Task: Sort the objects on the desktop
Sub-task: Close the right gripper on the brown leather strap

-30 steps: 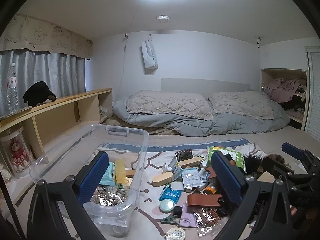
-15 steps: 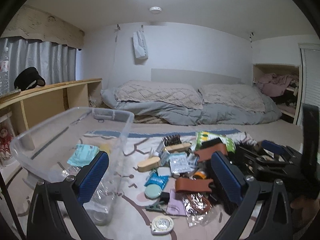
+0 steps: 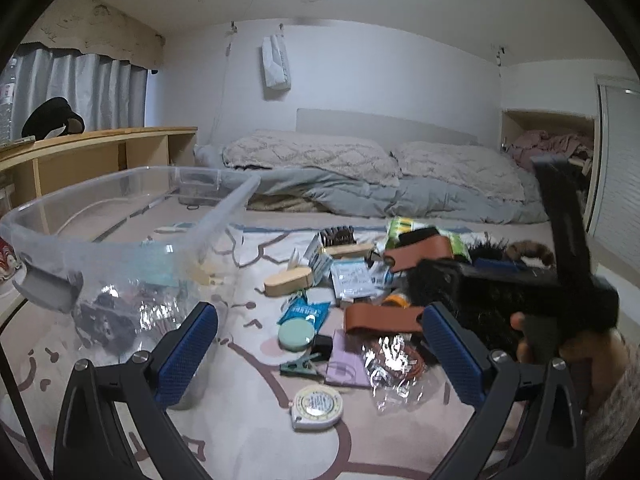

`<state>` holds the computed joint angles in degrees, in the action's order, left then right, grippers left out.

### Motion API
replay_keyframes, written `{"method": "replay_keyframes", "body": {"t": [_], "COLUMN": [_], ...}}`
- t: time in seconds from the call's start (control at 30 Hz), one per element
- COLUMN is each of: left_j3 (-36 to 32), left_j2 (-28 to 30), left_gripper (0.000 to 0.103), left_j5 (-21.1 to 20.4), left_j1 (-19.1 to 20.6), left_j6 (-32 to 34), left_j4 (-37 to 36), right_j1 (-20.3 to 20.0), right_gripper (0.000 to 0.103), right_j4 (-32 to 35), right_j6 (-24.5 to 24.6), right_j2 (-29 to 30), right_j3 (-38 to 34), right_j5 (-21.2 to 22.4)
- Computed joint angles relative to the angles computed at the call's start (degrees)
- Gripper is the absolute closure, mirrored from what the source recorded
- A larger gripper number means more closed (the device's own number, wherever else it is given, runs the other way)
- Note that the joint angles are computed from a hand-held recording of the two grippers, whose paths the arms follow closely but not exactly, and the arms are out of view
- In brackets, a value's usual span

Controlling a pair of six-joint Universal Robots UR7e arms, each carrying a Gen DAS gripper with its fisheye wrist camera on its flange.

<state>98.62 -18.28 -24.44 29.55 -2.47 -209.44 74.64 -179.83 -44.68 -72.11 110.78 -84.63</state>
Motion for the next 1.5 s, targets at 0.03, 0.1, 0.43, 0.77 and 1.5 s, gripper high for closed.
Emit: {"method": "replay_keyframes", "body": {"t": [0.03,0.1,0.43,0.77,1.5], "left_j3": [0.3,0.8,2.0,0.1,-1.1], "left_j2": [0.0,0.0,-1.4,-1.9,-2.0], "left_gripper": [0.0,0.0,0.0,0.0,0.0], "left_j5": [0.0,0.3,-3.9,-6.5,-9.8], "left_j1": [0.1,0.1,2.7,6.0,8.4], "left_j6": [-1.3,-4.1,-21.9,-35.0,-40.3], "left_j4": [1.3,3.7,20.5,37.0,48.9], "right_j1": [0.5,1.3,1.9,2.8,1.9], "right_gripper": [0.001,0.029,0.072,0.072,0.072], "right_j4": [0.1,-0.3,4.8,6.0,19.7], "right_j6": [0.4,0.8,1.8,1.2,1.7], "right_j2": [1.1,2.9,9.4,15.8,7.3], "right_j3": [-1.0,-2.4,-9.5,-16.3,-8.7], "right_j5": [-1.7,-5.2,-10.5,-13.8,-16.7]}}
